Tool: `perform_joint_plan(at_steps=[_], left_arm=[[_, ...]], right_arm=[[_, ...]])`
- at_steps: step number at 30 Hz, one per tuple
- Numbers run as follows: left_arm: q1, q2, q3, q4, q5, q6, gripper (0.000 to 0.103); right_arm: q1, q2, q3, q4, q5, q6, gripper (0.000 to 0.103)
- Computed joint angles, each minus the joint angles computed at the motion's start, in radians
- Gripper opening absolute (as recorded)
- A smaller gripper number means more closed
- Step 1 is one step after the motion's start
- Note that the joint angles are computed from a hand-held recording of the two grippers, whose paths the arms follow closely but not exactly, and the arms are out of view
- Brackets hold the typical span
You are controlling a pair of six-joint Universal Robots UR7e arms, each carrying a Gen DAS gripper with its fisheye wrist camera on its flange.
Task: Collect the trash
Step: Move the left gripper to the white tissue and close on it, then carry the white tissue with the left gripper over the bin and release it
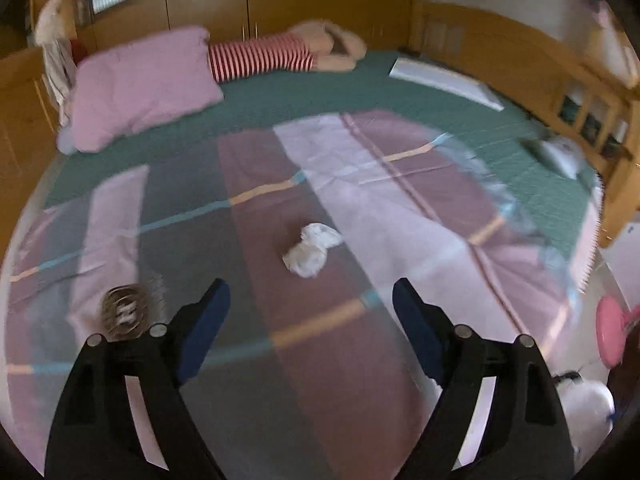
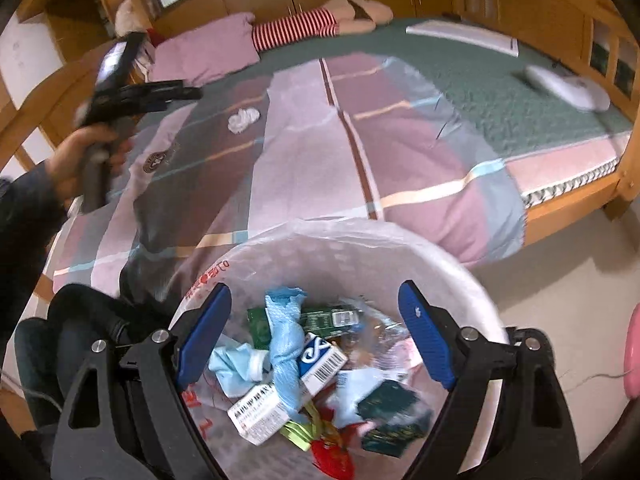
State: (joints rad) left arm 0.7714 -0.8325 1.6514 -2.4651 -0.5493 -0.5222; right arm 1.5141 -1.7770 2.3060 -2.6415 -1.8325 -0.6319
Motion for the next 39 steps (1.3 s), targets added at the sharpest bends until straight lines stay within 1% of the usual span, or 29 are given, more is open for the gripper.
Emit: perform_joint_plan(at_steps=[3,5,6,8,9,10,11,13,15,18,19,20,21,22,24,25,26,28,29,30,33,36,39], left_arm=[[0.079,0.087,-0.103,-0.021,-0.043,0.095,0.083],[0.108,0.134,-0.156,-0.001,-0.047,0.131,0.077],[0.122,0.156,-0.183,0.017,-0.046,0.147,0.069],[0.143,0.188,-0.22,0.041,-0.035,0.167,0.059],[0.149,0.198,-0.231,0.05,-0.03,0.171,0.047],[0.152,0.201,-0.235,0.063,-0.03,0.166,0.032],[0.157,0.202,-0.235,0.062,-0.024,0.162,0.029],[0.153,0.178,-0.196,-0.01,-0.04,0.162,0.021],[0.138,0.155,-0.167,-0.021,-0.036,0.144,0.019],[0.071,0.088,-0.064,-0.066,0.01,0.116,0.019],[0.038,0.052,-0.014,-0.074,0.022,0.078,0.019],[-0.004,0.008,0.045,-0.062,0.037,0.01,0.019],[-0.05,-0.039,0.103,-0.025,0.05,-0.086,0.019],[-0.083,-0.067,0.138,0.005,0.057,-0.149,0.019],[-0.189,-0.15,0.247,0.093,0.068,-0.336,0.019],[-0.224,-0.173,0.276,0.122,0.068,-0.394,0.019],[-0.275,-0.201,0.315,0.169,0.066,-0.48,0.019],[-0.372,-0.238,0.368,0.276,0.066,-0.636,0.019],[-0.401,-0.242,0.378,0.306,0.062,-0.673,0.019],[-0.432,-0.242,0.39,0.309,0.045,-0.686,0.019],[-0.493,-0.232,0.419,0.27,0.009,-0.68,0.019],[-0.531,-0.228,0.432,0.276,-0.009,-0.696,0.019],[-0.565,-0.217,0.444,0.246,-0.036,-0.692,0.019]], right_arm=[[0.016,0.047,-0.013,0.0,-0.034,0.036,0.084],[0.026,0.072,-0.018,-0.006,-0.063,0.051,0.084],[0.03,0.082,-0.02,-0.01,-0.074,0.059,0.084],[0.031,0.095,-0.025,-0.003,-0.085,0.076,0.084],[0.03,0.101,-0.032,0.011,-0.088,0.089,0.084],[0.031,0.104,-0.037,0.019,-0.089,0.099,0.084],[0.033,0.105,-0.037,0.019,-0.089,0.1,0.084],[0.038,0.099,-0.032,0.003,-0.083,0.094,0.084],[0.043,0.088,-0.025,-0.016,-0.074,0.087,0.084],[0.048,0.051,-0.007,-0.046,-0.036,0.064,0.084],[0.05,0.041,-0.003,-0.052,-0.025,0.057,0.084],[0.051,0.02,0.005,-0.061,0.001,0.043,0.084],[0.053,0.007,0.009,-0.064,0.018,0.034,0.084],[0.053,-0.01,0.014,-0.065,0.042,0.022,0.084],[0.057,-0.044,0.024,-0.069,0.086,-0.002,0.084],[0.057,-0.061,0.028,-0.068,0.11,-0.013,0.084],[0.053,-0.086,0.033,-0.06,0.146,-0.027,0.084],[0.052,-0.116,0.036,-0.045,0.183,-0.04,0.084],[0.055,-0.129,0.037,-0.035,0.194,-0.044,0.084],[0.061,-0.147,0.035,-0.013,0.207,-0.048,0.084],[0.085,-0.181,0.038,0.017,0.205,-0.055,0.084],[0.107,-0.232,0.058,0.03,0.195,-0.075,0.084],[0.117,-0.29,0.076,0.045,0.183,-0.103,0.084]])
